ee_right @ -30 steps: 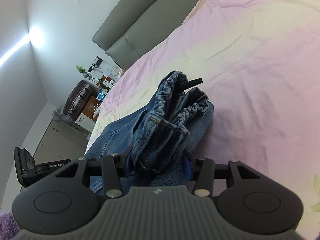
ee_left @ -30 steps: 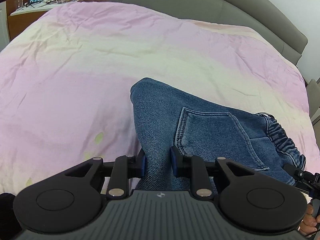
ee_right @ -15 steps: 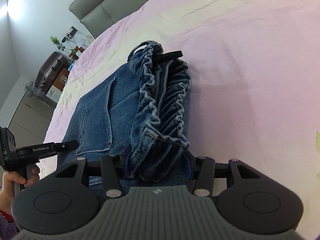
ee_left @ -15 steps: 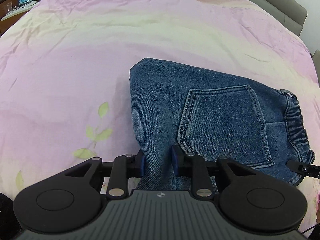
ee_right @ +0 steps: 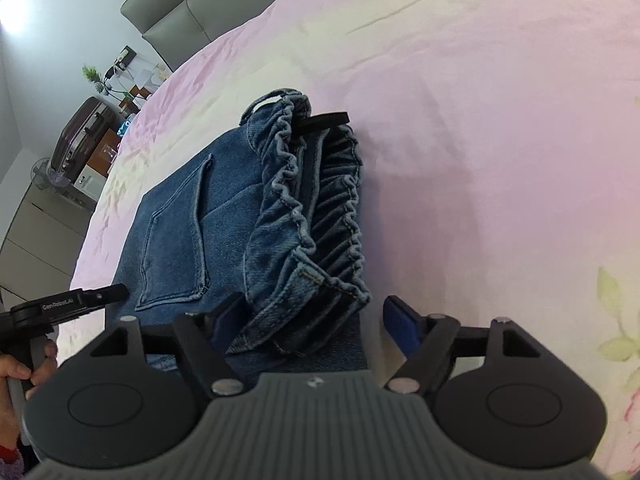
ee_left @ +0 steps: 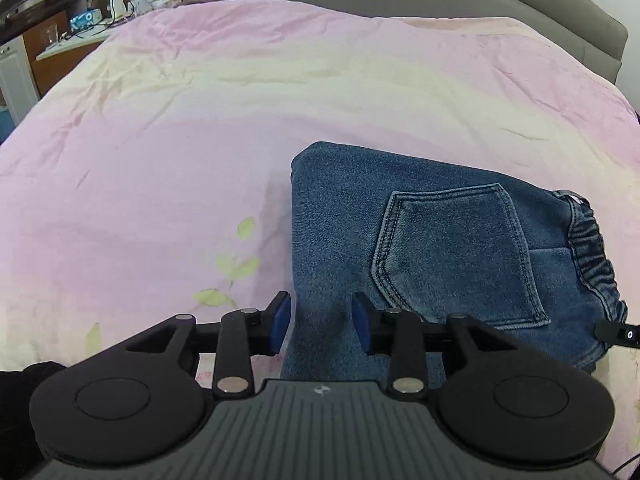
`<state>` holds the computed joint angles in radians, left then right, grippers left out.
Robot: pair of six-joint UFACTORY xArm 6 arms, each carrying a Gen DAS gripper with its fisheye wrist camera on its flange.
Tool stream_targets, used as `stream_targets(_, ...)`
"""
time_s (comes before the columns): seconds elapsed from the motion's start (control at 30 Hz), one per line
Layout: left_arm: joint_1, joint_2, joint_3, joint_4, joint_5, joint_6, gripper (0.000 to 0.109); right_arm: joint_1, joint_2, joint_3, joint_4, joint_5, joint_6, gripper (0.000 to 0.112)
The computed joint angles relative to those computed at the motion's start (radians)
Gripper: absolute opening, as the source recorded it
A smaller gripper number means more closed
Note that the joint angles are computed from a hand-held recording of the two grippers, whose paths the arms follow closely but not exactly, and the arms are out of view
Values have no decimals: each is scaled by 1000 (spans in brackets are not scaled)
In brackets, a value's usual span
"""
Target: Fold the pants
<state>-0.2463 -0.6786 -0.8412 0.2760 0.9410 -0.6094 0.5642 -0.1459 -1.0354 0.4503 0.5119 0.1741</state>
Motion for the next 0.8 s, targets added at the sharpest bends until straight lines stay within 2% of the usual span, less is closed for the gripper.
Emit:
stream_targets(0.07,-23,-39,2,-1,41,31,41,2,-35,18,-54,-19,-6,74)
stream_targets(0.2,-106,-73,-11,49,170,73,41,19,-88,29,-265,-69,0,72)
stream_targets(0.27,-142,-79,-5,67,213,93,41,31,-94,19,-328,-92,-33,60)
stream_targets(0.3,-155,-81,3,74,229,97,41,38,-87,7,-365,-97,-41,50)
stream_targets(0.43,-137,-101,49,55,209,94,37,60,-32,-43,-366,-66,-105,25)
stream_targets(0.57,-110,-93,66,13,201,141,36,64,5,-45,-464,-43,-33,21)
stream_targets(0.7,-62,-85,94,-48,175,172,36,66,46,-62,-484,-7,-24,21)
stream_targets(0.73,-42,-92,111,-98,141,198,36,68,61,-69,-488,-4,-16,21)
stream_targets(0.8,-39,-84,110,-99,139,201,36,63,79,-79,-466,0,-18,21)
